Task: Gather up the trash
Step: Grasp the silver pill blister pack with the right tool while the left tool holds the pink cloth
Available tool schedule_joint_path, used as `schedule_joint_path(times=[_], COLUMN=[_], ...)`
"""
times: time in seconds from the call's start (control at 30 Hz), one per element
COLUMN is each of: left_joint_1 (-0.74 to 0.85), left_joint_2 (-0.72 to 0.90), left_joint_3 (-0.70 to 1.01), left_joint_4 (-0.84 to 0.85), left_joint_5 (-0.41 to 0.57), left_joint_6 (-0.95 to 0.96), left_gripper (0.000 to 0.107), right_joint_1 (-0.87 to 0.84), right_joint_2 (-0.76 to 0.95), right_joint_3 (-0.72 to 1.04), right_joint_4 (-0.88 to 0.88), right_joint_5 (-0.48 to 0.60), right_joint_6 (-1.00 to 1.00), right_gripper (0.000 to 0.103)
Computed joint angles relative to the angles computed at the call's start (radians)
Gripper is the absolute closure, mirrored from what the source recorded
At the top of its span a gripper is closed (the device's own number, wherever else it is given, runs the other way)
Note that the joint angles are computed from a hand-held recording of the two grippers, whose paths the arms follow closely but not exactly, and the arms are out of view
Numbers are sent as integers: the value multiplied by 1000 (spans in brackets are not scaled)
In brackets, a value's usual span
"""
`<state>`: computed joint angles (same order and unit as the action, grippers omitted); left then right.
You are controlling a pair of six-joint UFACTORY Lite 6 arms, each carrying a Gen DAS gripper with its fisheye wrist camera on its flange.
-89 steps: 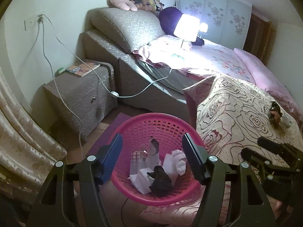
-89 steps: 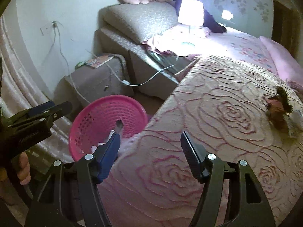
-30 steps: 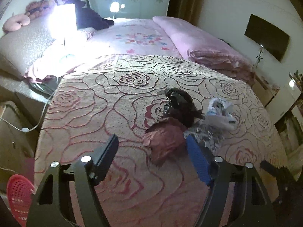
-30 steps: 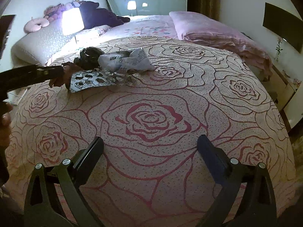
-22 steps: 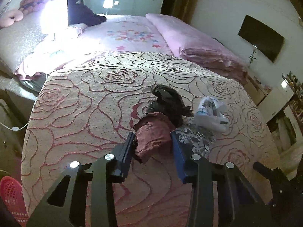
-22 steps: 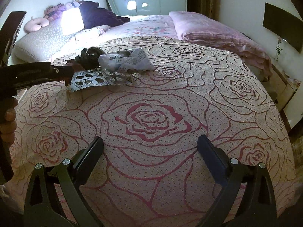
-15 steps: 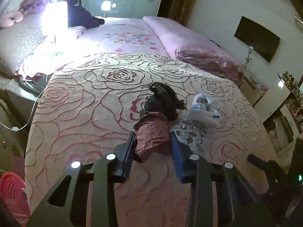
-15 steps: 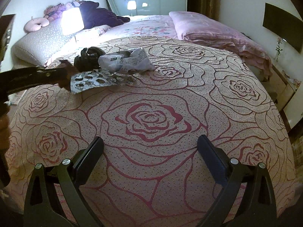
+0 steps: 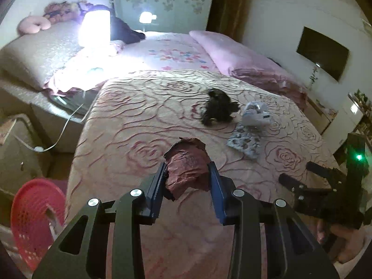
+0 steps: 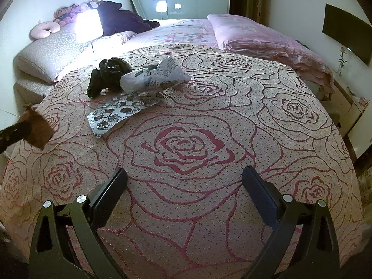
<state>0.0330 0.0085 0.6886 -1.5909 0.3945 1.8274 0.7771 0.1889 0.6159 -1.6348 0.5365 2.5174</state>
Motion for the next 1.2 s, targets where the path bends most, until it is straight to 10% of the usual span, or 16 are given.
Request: schedule_joint_path(times=[0.53,0.83,1.2], left_joint_1=[166,231,257], left_joint_2=[-54,-40,-49], left_joint_3=[-70,-68,-83], left_joint_4=[4,31,31], left_joint_5=[56,90,106], left_joint_6=[36,35,44], left_gripper=[73,73,73], right_joint_1=[-103,-125,-111], right_joint_2=[155,387,381], right_joint_3=[286,612,600], right_joint_4=[3,351,363], right_joint_5=[-108,-58,-26], right_joint_6=[-16,-393,-460], right_gripper=[7,8,50])
